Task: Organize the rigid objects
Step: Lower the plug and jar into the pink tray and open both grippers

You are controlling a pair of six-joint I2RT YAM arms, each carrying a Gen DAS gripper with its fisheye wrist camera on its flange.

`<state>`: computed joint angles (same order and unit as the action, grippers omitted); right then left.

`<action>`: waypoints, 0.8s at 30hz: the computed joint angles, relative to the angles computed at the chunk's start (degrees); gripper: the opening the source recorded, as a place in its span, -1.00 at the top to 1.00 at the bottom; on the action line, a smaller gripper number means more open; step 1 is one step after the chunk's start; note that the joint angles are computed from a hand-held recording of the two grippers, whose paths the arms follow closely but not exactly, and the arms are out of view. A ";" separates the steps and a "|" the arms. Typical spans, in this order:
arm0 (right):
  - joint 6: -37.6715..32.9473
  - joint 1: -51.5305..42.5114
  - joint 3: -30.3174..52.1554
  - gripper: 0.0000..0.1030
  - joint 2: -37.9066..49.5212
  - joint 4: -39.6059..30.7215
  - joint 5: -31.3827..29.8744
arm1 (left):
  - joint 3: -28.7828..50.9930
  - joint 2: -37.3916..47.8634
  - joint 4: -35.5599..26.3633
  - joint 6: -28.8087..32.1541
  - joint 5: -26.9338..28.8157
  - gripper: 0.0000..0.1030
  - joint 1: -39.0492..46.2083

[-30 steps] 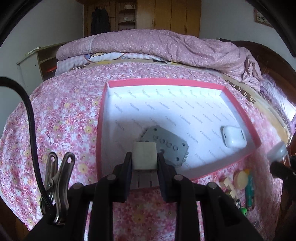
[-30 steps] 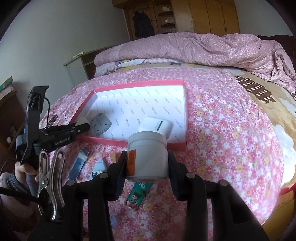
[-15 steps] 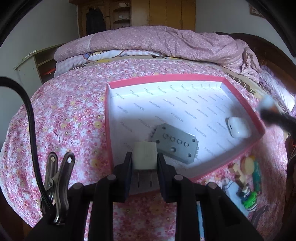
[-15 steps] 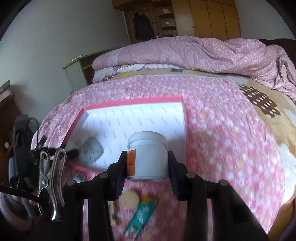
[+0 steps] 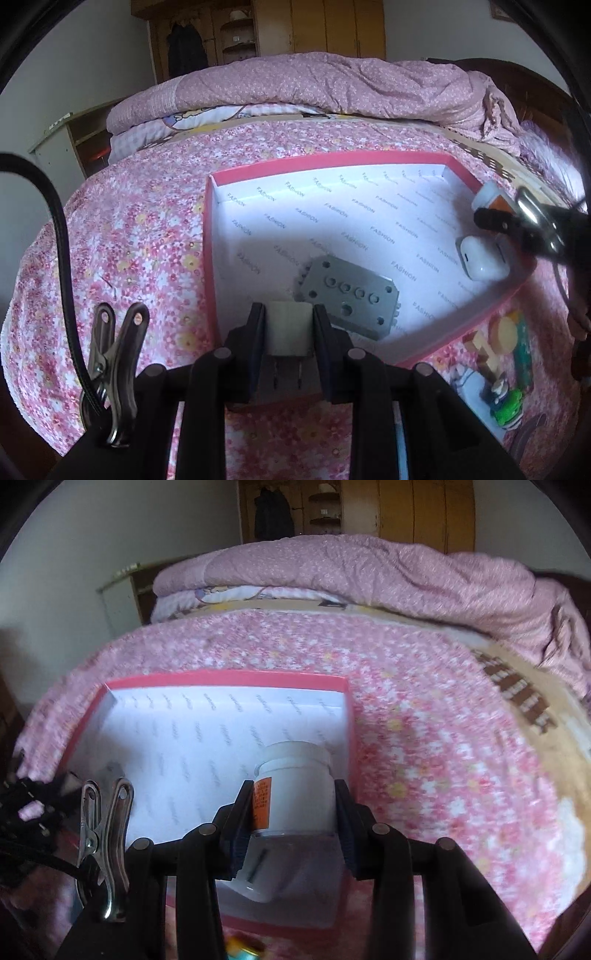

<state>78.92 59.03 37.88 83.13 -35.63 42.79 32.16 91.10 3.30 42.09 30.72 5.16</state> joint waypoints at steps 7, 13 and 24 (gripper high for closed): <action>1.15 0.42 -0.18 0.20 -0.74 -1.02 -1.16 | 1.00 0.06 -2.50 -1.00 -0.08 0.13 -1.46; 2.14 0.80 1.11 0.21 0.87 -2.88 -1.40 | 0.79 -0.75 -2.89 -0.58 0.14 -0.10 -2.18; 4.67 2.73 -2.21 -0.02 -3.50 0.47 -1.44 | -0.07 -6.93 -7.42 -1.52 4.40 -0.22 2.18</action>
<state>83.58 61.76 35.67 79.63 -35.16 41.35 32.10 84.17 -4.11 40.57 35.12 7.34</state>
